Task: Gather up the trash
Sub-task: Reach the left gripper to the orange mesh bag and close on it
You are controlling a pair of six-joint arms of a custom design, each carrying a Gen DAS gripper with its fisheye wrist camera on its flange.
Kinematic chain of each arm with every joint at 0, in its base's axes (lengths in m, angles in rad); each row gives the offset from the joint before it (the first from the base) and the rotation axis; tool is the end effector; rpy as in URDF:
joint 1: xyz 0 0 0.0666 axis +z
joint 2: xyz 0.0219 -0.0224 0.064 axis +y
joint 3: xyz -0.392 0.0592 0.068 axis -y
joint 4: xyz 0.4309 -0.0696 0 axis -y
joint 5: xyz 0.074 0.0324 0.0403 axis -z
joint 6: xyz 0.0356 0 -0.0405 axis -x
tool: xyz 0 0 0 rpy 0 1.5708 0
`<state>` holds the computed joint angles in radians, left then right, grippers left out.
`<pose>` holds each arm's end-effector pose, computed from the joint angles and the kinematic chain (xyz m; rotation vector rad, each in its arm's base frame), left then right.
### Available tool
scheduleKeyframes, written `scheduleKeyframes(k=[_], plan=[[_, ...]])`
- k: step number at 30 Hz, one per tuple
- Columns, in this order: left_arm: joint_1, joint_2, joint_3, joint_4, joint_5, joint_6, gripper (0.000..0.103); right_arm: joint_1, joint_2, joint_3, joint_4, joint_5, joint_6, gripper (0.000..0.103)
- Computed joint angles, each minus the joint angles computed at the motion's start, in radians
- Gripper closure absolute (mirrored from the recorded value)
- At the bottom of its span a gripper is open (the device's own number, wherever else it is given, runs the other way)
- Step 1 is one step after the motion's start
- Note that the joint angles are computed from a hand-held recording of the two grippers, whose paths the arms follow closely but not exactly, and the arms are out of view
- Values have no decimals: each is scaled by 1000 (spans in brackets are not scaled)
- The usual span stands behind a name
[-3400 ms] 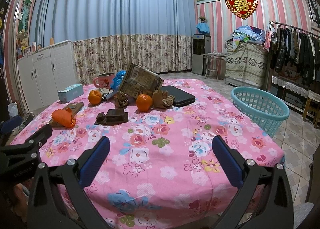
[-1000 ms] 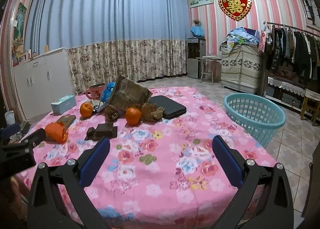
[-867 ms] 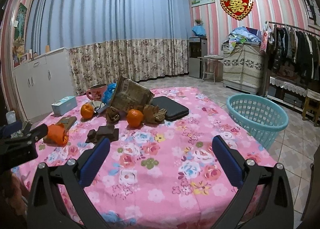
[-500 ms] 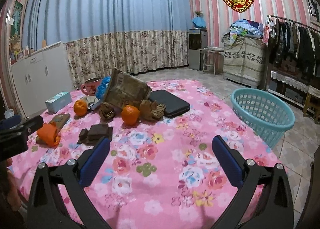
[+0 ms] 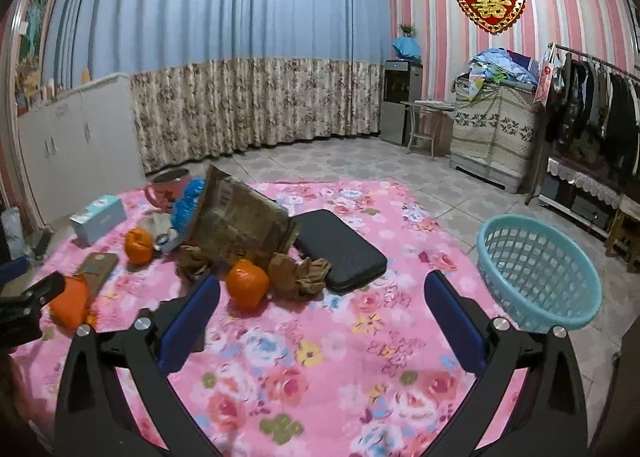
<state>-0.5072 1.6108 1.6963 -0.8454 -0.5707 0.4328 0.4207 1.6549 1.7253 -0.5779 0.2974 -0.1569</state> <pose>0.5424 -0.2799 0.4846 -0.1929 2.1844 0.1461 0.5948 0.2542 0.4931 -0.0904 2.0524 0.0489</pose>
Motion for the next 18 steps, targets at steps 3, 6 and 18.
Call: scheduleKeyframes(k=[3, 6, 18], plan=[[23, 15, 12, -34, 38, 16, 5, -8, 20, 12, -15, -2, -18, 3], [49, 29, 24, -46, 114, 38, 10, -18, 52, 54, -63, -11, -31, 3], [85, 87, 68, -141, 238, 88, 42, -14, 71, 63, -58, 0, 18, 3]])
